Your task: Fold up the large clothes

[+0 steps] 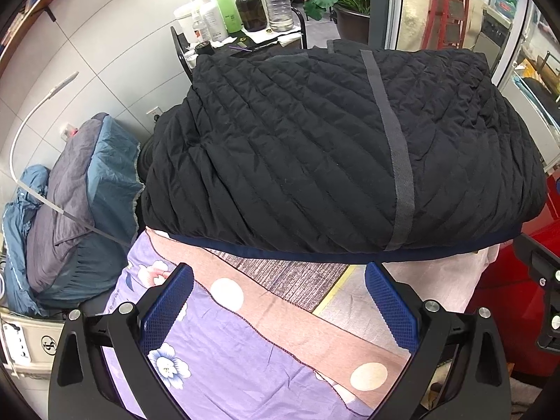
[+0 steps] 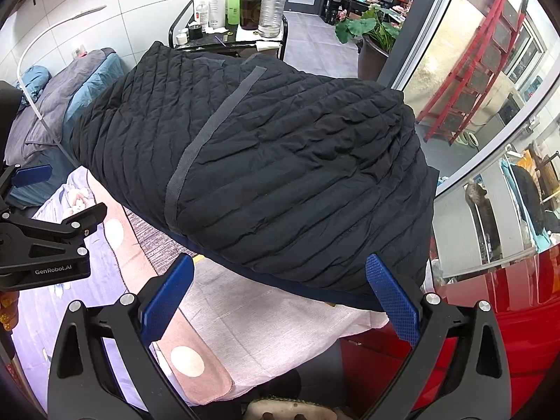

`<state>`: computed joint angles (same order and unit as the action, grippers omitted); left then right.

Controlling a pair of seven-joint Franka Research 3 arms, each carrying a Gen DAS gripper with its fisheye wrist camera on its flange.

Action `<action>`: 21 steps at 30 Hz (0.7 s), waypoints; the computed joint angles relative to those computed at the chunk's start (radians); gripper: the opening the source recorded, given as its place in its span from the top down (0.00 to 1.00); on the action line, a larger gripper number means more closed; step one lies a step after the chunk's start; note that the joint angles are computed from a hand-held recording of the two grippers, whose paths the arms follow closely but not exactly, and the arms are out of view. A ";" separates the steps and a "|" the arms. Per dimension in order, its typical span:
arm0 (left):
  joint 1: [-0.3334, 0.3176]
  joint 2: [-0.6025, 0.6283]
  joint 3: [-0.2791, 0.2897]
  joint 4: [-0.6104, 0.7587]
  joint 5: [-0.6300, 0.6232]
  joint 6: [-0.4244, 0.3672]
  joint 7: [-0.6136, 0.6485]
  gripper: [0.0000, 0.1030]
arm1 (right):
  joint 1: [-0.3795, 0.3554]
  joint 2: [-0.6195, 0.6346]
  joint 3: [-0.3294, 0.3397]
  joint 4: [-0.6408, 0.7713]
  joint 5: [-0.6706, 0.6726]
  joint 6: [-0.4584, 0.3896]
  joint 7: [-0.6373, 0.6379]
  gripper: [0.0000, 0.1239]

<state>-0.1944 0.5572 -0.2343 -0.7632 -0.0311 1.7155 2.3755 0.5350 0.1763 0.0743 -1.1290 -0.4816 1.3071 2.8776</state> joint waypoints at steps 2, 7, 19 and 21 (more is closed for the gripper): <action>0.004 -0.011 -0.001 -0.021 -0.003 0.016 0.004 0.06 | 0.001 0.001 0.000 0.001 0.000 0.000 0.002 0.22; 0.029 -0.106 -0.012 -0.194 -0.022 0.150 0.049 0.06 | 0.000 -0.003 -0.001 -0.006 0.001 0.003 0.005 0.22; 0.025 -0.115 -0.008 -0.205 -0.010 0.146 0.056 0.06 | 0.000 -0.001 0.001 -0.003 0.000 0.001 0.007 0.22; 0.025 -0.115 -0.009 -0.203 -0.010 0.144 0.057 0.06 | 0.000 0.000 0.001 -0.001 0.000 0.000 0.005 0.22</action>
